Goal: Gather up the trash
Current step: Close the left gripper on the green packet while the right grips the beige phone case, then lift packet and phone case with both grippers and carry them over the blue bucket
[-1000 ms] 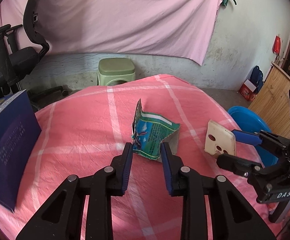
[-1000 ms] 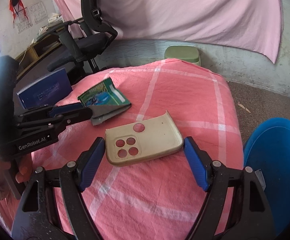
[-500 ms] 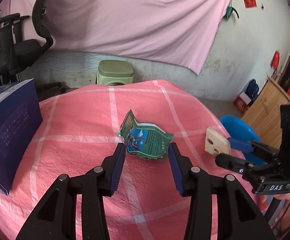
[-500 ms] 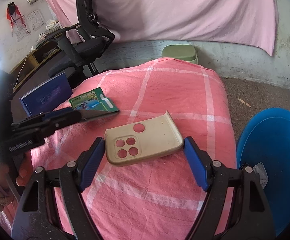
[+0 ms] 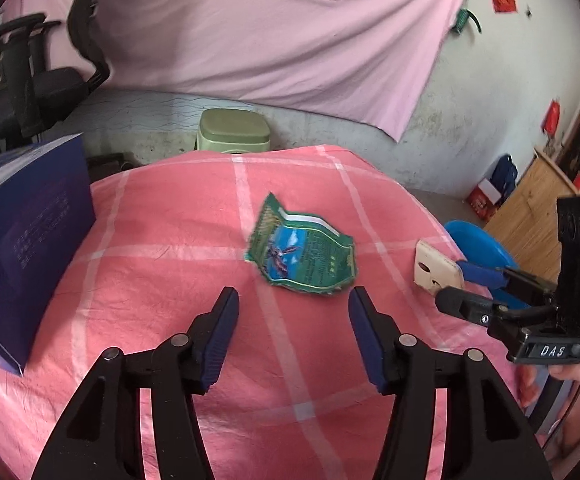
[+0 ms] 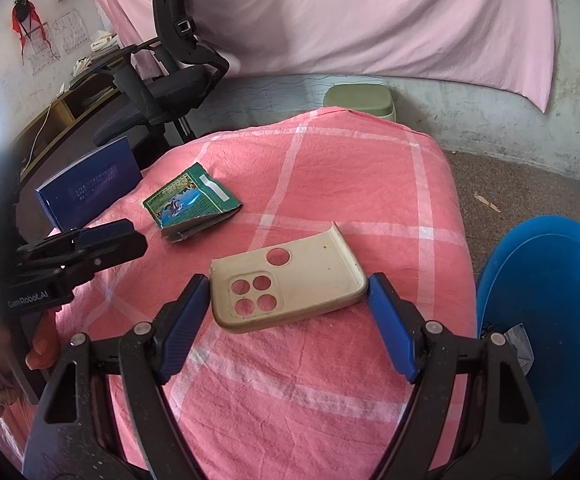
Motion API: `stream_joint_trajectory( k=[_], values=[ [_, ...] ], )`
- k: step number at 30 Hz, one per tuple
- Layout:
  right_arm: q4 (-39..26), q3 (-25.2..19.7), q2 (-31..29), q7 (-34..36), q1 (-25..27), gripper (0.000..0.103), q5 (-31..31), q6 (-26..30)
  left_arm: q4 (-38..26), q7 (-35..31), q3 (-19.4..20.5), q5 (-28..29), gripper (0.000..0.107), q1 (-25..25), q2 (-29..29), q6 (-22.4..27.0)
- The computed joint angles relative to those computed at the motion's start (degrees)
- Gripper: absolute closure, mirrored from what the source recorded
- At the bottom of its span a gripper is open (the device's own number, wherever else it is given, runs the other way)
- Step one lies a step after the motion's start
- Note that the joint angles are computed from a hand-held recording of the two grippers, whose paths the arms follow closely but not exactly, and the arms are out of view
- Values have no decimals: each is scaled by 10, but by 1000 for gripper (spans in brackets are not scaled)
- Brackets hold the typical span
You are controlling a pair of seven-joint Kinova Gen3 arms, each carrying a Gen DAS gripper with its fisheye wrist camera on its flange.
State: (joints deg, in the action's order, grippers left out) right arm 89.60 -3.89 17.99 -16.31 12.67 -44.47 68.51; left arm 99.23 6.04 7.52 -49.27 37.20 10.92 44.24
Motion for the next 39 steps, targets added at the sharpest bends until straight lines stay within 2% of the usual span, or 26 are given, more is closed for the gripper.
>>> stream_joint_trajectory(
  k=[3,5,9,11,16,20,24,27,34,39],
  values=[
    [7,0,-5,4,0,5,-2,-7,-1,28,-7,-3,57,-2,1,12],
    [10,1,-8,5,-2,5,-2,-12,-13,17,-8,10,57,-11,6,25],
    [11,2,-8,2,-6,6,1,-18,-19,-18,-9,33,58,-29,9,7],
    [11,1,-9,0,-9,6,3,-20,-28,-44,-9,51,65,-37,16,0],
    [10,-1,-8,10,-6,6,1,-14,-43,-68,-19,75,92,-30,26,4],
    [12,0,-9,21,-3,6,-4,-10,-60,-75,-26,87,104,-25,35,22],
    [22,1,-15,42,7,6,-24,-10,-73,-44,-30,42,107,9,41,56],
    [30,5,-20,63,17,6,-44,-8,-101,-25,-30,-2,107,44,55,110],
    [70,22,-40,147,62,6,-148,8,-150,7,-24,-93,107,110,77,208],
    [95,44,-49,202,96,6,-237,46,-177,19,-24,-150,107,145,89,253]
  ],
)
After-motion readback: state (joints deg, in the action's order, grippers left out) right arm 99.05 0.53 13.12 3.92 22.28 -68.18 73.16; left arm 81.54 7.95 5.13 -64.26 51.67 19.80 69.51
